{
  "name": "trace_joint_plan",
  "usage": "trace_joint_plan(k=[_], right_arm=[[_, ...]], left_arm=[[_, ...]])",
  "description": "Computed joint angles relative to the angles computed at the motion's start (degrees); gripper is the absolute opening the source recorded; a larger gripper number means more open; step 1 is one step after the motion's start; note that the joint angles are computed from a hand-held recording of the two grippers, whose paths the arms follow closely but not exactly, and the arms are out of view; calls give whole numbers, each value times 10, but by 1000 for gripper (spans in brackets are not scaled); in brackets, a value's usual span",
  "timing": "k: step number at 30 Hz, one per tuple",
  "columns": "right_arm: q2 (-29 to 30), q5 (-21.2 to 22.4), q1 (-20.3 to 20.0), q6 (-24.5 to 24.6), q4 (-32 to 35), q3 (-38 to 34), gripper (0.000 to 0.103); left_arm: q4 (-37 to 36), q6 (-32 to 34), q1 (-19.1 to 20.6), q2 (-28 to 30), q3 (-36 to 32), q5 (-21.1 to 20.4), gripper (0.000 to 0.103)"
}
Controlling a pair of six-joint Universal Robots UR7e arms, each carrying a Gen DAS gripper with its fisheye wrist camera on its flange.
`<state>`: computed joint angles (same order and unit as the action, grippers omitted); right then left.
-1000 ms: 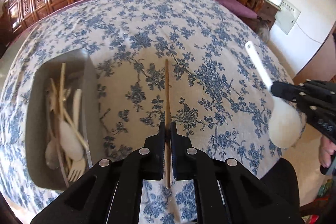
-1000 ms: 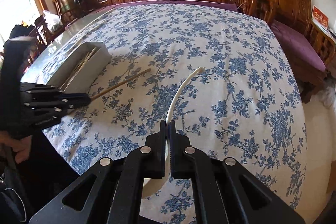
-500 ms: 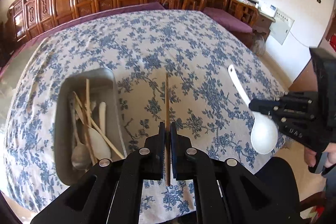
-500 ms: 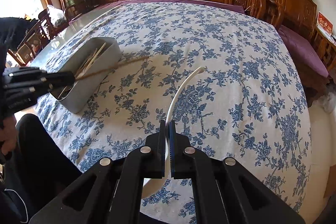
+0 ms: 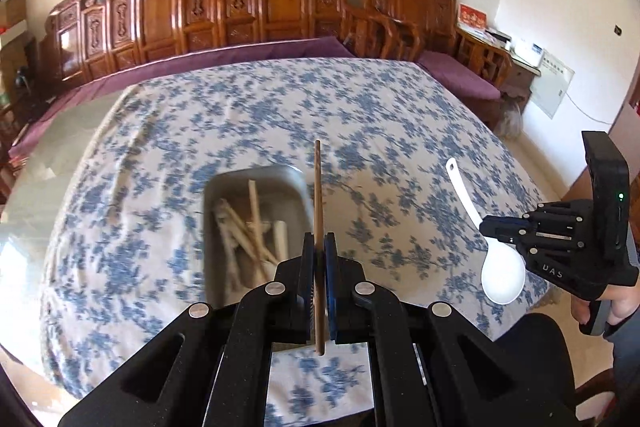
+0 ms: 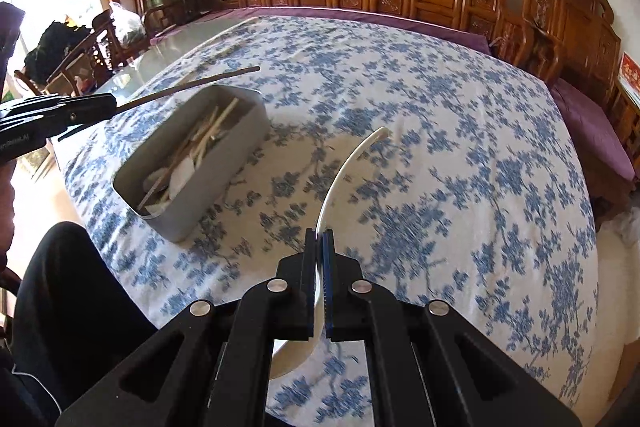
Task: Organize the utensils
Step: 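Carry the bamboo chopstick into the grey tray and open the left gripper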
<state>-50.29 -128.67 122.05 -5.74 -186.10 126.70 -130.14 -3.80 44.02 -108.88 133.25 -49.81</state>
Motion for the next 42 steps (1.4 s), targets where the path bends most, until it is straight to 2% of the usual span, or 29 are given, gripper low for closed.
trace_joint_plan(k=[5, 13, 22, 31, 42], right_arm=[[16, 11, 5, 2, 5, -21, 4], [34, 10, 3, 4, 19, -38, 4], [39, 12, 1, 5, 24, -46, 4], [51, 17, 13, 8, 28, -61, 4], [81, 34, 28, -2, 43, -115, 4]], left_arm=[[-13, 18, 36, 7, -7, -3, 4], [-73, 45, 101, 59, 4, -22, 4], [-98, 53, 132, 96, 1, -42, 4], [-84, 50, 133, 101, -3, -45, 5], [-43, 62, 123, 49, -21, -29, 7]])
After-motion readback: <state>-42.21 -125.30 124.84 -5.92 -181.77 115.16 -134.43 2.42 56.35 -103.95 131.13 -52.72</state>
